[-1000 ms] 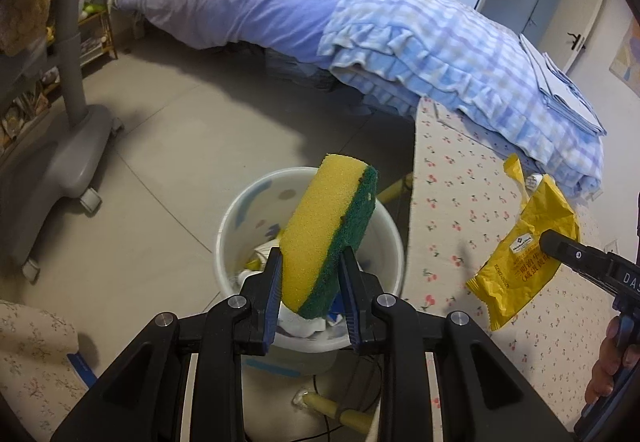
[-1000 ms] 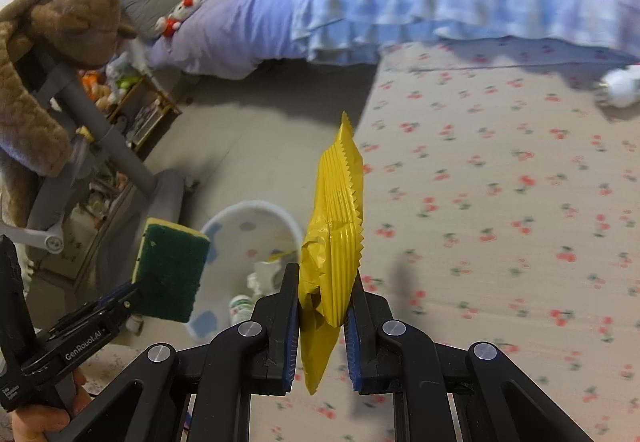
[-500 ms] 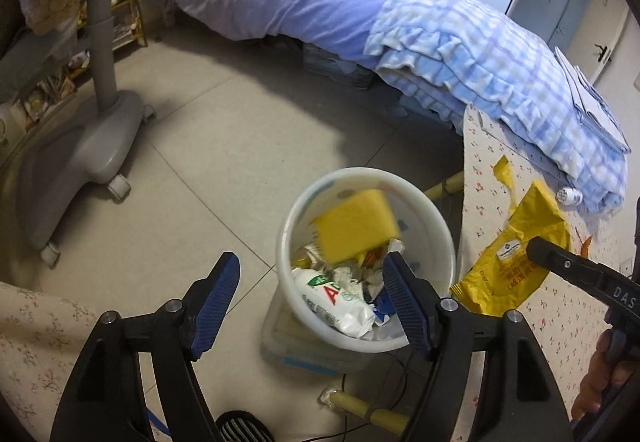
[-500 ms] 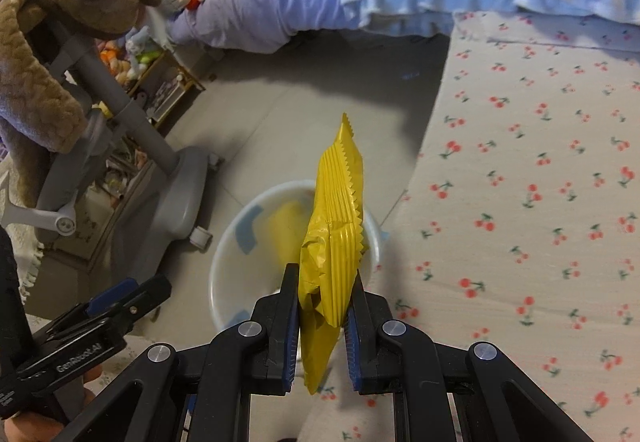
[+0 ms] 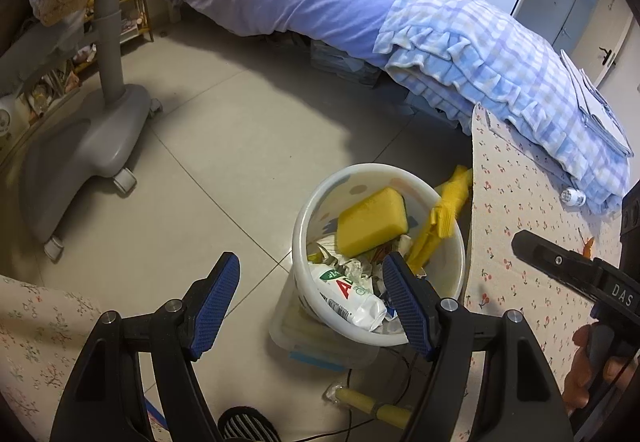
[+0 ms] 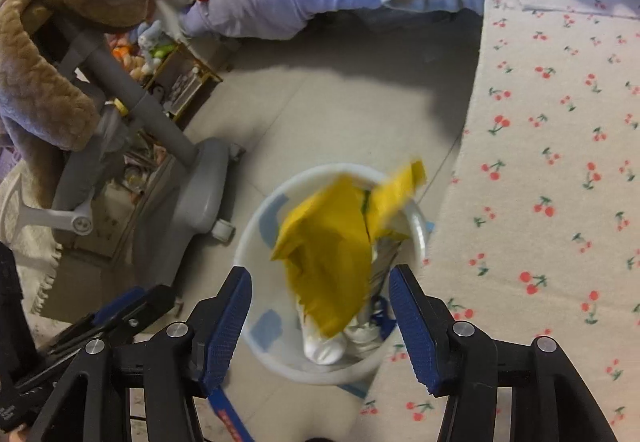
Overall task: Collect trash
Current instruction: 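Open both tools to drop the sponge and yellow packet into the wastebasket, then move the right tool back to the mattress and grasp the orange peel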
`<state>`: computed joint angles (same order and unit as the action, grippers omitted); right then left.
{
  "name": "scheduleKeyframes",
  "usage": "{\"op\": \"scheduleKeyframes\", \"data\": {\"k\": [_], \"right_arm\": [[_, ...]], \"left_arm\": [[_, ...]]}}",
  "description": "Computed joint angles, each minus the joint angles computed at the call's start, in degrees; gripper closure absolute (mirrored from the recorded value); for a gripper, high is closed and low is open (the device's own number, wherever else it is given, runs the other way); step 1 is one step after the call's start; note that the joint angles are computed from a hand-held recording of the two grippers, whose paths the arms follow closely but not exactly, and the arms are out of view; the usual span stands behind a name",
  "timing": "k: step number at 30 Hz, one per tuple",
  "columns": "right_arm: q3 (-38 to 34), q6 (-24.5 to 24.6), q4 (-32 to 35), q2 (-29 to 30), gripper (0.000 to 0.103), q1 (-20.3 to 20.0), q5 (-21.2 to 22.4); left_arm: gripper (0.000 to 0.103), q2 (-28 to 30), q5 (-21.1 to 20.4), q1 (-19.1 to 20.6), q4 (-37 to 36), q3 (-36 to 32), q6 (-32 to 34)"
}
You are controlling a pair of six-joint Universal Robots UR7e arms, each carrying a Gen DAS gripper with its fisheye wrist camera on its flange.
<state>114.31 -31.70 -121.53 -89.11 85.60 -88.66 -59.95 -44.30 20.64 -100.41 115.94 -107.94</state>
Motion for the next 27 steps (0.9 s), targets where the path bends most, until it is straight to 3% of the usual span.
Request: {"op": "scheduleKeyframes", "data": {"k": [10, 14, 20, 27], "right_arm": [[-0.6, -1.9, -1.8, -1.8, 0.037, -1.3, -3.0], [-0.9, -3.1, -3.7, -2.7, 0.035, -2.7, -5.2], [-1.0, -6.9, -11.7, -3.6, 0.031, -5.7, -10.7], [-4.8, -8.4, -21.5, -0.6, 0.031, -10.3, -15.9]], "left_arm": [[0.026, 0.8, -0.8, -0.3, -1.9, -0.2, 1.4], [0.020, 2.0, -1.1, 0.0, -2.4, -1.2, 2.5], [0.018, 4.5, -1.1, 0.9, -3.9, -3.2, 5.1], [0.018, 9.2, -0.9, 2.6, -6.8, -7.6, 10.3]]}}
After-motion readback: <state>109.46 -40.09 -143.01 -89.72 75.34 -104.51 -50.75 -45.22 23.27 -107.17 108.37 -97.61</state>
